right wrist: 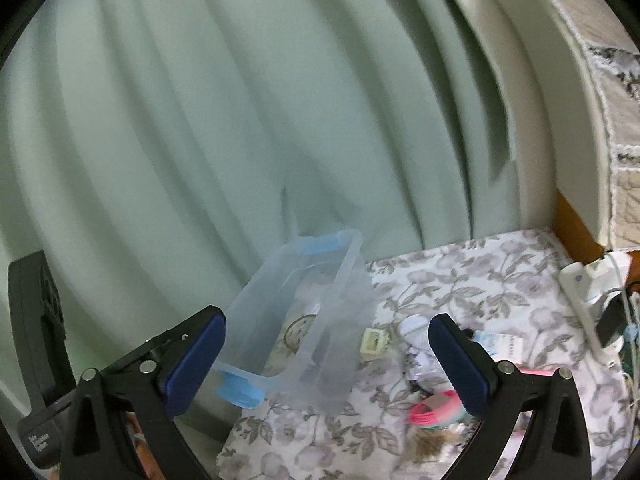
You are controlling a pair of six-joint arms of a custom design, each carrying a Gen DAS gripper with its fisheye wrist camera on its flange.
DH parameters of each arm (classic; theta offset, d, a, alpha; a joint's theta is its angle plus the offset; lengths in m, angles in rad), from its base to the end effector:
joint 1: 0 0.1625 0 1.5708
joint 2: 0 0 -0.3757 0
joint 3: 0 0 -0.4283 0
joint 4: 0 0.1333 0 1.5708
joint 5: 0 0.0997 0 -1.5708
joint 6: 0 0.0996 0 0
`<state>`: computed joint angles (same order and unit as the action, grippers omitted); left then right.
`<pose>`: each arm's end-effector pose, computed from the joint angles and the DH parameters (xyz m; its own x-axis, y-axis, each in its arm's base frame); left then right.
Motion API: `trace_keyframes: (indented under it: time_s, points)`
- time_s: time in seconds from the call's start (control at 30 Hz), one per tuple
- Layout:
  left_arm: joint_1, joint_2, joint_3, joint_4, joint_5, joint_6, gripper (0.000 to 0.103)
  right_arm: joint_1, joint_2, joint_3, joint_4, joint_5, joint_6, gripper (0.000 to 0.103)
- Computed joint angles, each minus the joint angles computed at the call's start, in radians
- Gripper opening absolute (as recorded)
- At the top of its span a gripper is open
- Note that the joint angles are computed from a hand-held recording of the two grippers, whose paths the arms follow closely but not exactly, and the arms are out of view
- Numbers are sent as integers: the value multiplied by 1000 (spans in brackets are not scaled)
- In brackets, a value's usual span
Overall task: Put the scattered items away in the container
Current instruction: 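Withdraw both tools from the box back toward the scattered items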
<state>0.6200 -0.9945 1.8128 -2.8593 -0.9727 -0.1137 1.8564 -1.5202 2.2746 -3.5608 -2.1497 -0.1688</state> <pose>-0.3975 -0.5165 0.1367 -0.7657 0.4622 -0.4473 0.6428 0.5741 -0.5071 0.2003 -0.4025 0.3111 -0.9197 0.2032 0.3361 -0.2507 0.3548 -0.9007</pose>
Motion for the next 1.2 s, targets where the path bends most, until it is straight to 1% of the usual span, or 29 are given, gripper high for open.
trace_keyframes:
  time_s: [0.1,0.17,0.3,0.37,0.43,0.5,0.53,0.6,0.67,0.73,0.8,0.97,1.0,1.03,1.13,1.2]
  points:
    - [-22,-7,18,-17,10,12,82,8,-16,22,-56,-22,-29,103]
    - [-35,-6,24,-15,17,11,83,18,-7,31,-128,-51,-66,103]
    - [-58,5,32,-21,45,19,89,44,15,43,-264,-116,-160,103]
    - [-68,12,38,-37,49,27,92,45,6,55,-299,-122,-188,103]
    - [-78,21,47,-67,51,57,97,32,-31,81,-281,-96,-171,103]
    - [-89,31,49,-82,60,75,101,8,-86,116,-245,-44,-131,103]
    - [-92,38,48,-87,63,79,102,-4,-106,130,-238,-21,-120,103]
    - [-95,50,44,-84,66,75,103,-17,-129,151,-246,-4,-115,103]
    - [-95,60,39,-65,60,67,103,-20,-141,167,-245,-10,-115,103]
    - [-94,72,33,-42,51,62,103,-36,-166,182,-214,-12,-100,103]
    - [-92,85,28,-21,41,63,103,-68,-208,207,-169,15,-65,103]
    - [-88,113,25,20,6,62,103,-140,-274,255,-124,79,-16,103]
    - [-86,119,24,25,2,59,103,-148,-280,259,-111,83,-17,103]
    - [-83,126,24,28,0,56,103,-152,-274,260,-122,78,-28,103]
    - [-72,144,17,46,-2,39,103,-169,-237,263,-189,75,-69,103]
    - [-62,156,13,57,-6,25,103,-179,-222,263,-205,73,-84,103]
